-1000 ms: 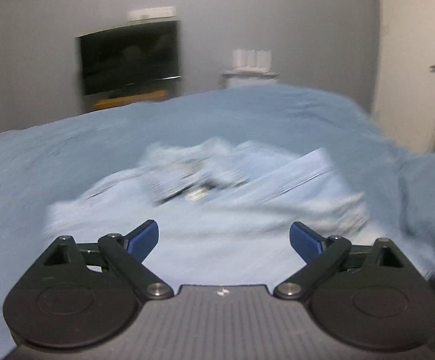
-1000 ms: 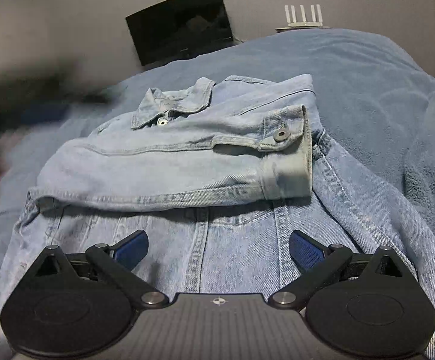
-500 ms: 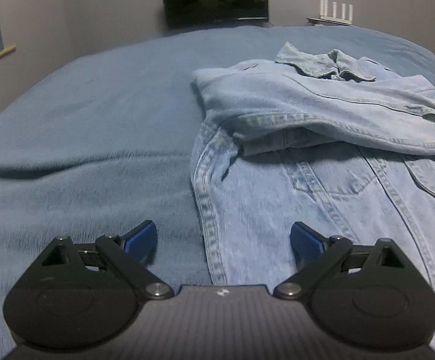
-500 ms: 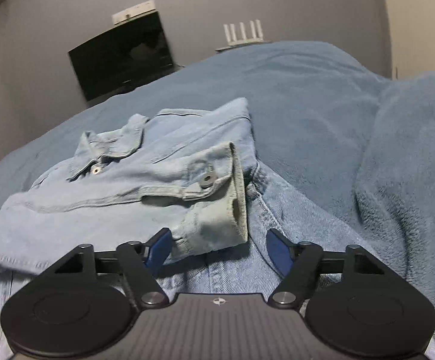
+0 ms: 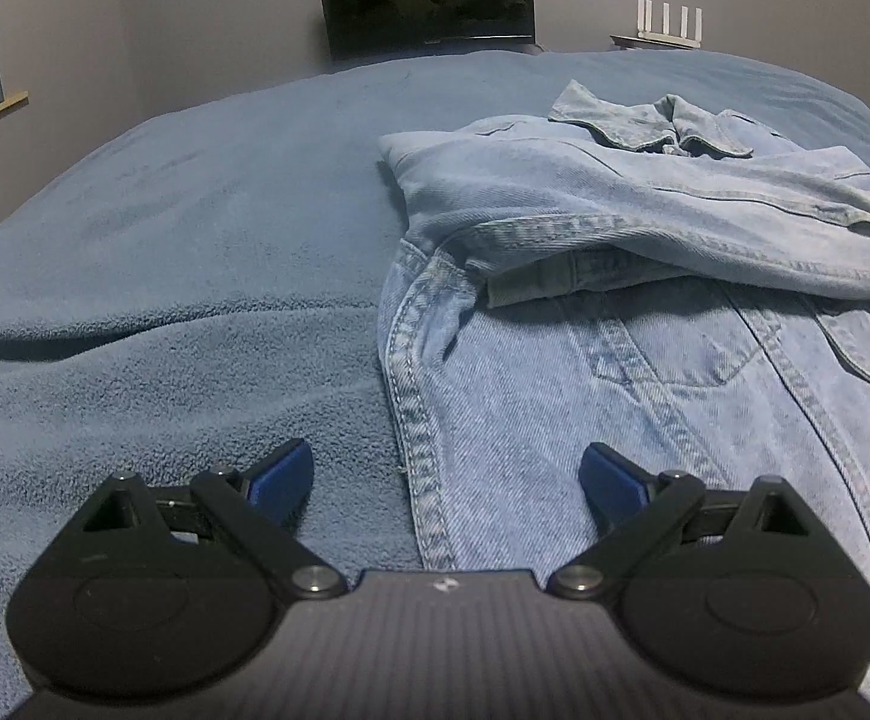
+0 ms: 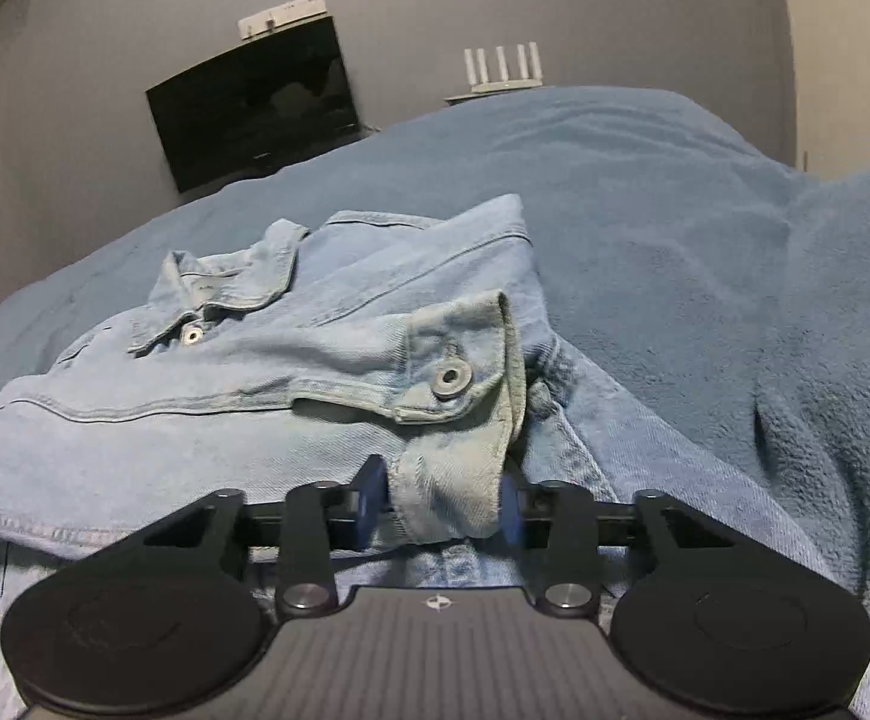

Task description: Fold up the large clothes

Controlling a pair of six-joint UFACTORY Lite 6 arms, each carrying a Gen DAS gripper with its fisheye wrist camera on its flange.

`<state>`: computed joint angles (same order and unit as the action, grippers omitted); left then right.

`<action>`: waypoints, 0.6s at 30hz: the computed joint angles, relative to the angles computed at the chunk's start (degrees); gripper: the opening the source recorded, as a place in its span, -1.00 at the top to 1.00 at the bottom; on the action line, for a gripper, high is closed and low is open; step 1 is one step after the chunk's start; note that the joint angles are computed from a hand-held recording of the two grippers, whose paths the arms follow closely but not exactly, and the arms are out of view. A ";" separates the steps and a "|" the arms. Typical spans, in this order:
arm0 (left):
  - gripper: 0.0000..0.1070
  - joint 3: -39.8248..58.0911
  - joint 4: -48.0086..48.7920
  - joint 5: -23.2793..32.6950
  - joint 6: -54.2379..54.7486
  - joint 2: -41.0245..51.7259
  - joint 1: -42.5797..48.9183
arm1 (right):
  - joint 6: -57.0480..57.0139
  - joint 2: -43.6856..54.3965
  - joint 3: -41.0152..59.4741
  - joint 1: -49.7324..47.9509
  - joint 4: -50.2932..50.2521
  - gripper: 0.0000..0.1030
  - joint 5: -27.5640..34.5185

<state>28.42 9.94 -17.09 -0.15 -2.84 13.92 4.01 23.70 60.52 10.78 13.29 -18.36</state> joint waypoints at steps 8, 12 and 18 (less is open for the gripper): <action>-0.81 -0.31 -5.72 -1.36 5.66 0.70 -1.01 | 3.15 -1.69 -1.16 -0.37 -4.52 0.52 -2.03; -0.81 -0.42 -6.45 -2.13 6.36 1.14 -1.26 | 1.44 -5.07 -2.66 0.38 -6.00 0.58 -8.80; -0.85 -0.34 -8.37 -3.18 8.46 2.06 -1.74 | -4.48 -3.15 -0.31 0.64 -3.15 0.55 -12.04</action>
<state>28.09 1.57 -20.27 8.31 -0.77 12.18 -0.46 20.55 60.21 11.42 10.14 -30.40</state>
